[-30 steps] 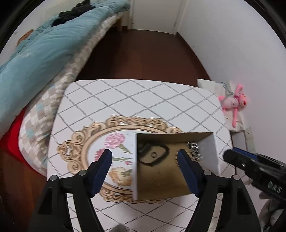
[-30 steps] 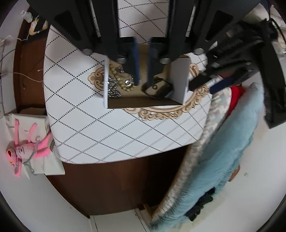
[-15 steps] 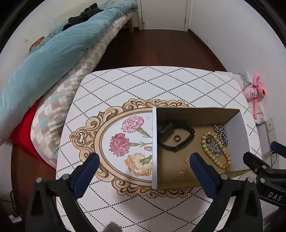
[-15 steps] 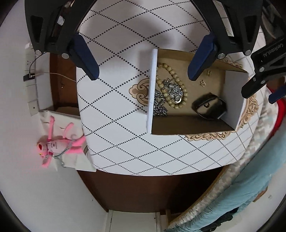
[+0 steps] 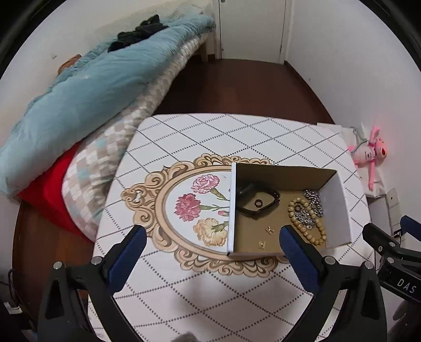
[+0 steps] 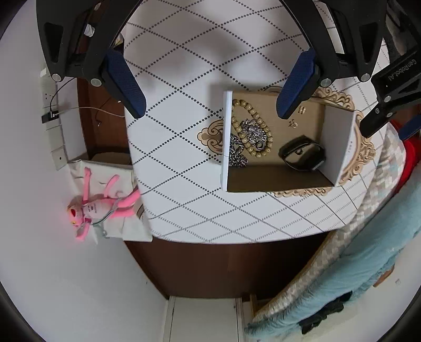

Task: Organize jewelry

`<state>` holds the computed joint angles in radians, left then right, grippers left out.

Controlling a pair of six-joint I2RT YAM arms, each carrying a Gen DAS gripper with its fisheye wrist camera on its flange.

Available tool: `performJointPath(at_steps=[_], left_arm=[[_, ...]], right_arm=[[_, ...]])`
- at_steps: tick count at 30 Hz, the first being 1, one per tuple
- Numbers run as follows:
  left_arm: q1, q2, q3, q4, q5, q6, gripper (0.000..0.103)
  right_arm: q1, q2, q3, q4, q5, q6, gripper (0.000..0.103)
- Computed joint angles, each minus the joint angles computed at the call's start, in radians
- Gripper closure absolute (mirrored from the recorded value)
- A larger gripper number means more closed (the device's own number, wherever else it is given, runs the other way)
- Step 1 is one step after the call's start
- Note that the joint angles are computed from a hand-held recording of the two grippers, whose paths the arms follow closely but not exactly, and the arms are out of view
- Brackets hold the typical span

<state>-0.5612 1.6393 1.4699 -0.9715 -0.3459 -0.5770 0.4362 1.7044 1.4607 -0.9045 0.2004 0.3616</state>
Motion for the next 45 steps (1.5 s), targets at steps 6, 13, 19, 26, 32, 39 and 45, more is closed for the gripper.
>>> performJointPath(at_steps=[6, 13, 19, 26, 32, 39, 45], left_arm=[[-0.073, -0.125, -0.011, -0.070, -0.062, -0.057, 0.000], [-0.191, -0.221, 0.059, -0.187, -0.153, -0.115, 0.000], [-0.275, -0.245, 0.148, -0.274, -0.213, -0.149, 0.000], [-0.344, -0.242, 0.240, -0.365, -0.249, -0.194, 0.000], [-0.379, -0.247, 0.274, -0.408, -0.252, -0.234, 0.000], [-0.391, -0.239, 0.280, -0.419, -0.239, -0.254, 0.000], [-0.341, -0.202, 0.267, -0.405, -0.177, -0.243, 0.000]], right_arm=[[0.054, -0.155, -0.052, -0.030, 0.052, 0.047, 0.002], [0.146, -0.324, -0.056, -0.125, 0.153, 0.124, 0.001], [0.226, -0.408, 0.003, -0.230, 0.244, 0.186, 0.000], [0.320, -0.453, 0.110, -0.359, 0.333, 0.248, 0.000], [0.375, -0.459, 0.177, -0.431, 0.378, 0.292, 0.000], [0.401, -0.464, 0.192, -0.470, 0.389, 0.321, 0.000], [0.350, -0.454, 0.169, -0.434, 0.345, 0.286, 0.000]])
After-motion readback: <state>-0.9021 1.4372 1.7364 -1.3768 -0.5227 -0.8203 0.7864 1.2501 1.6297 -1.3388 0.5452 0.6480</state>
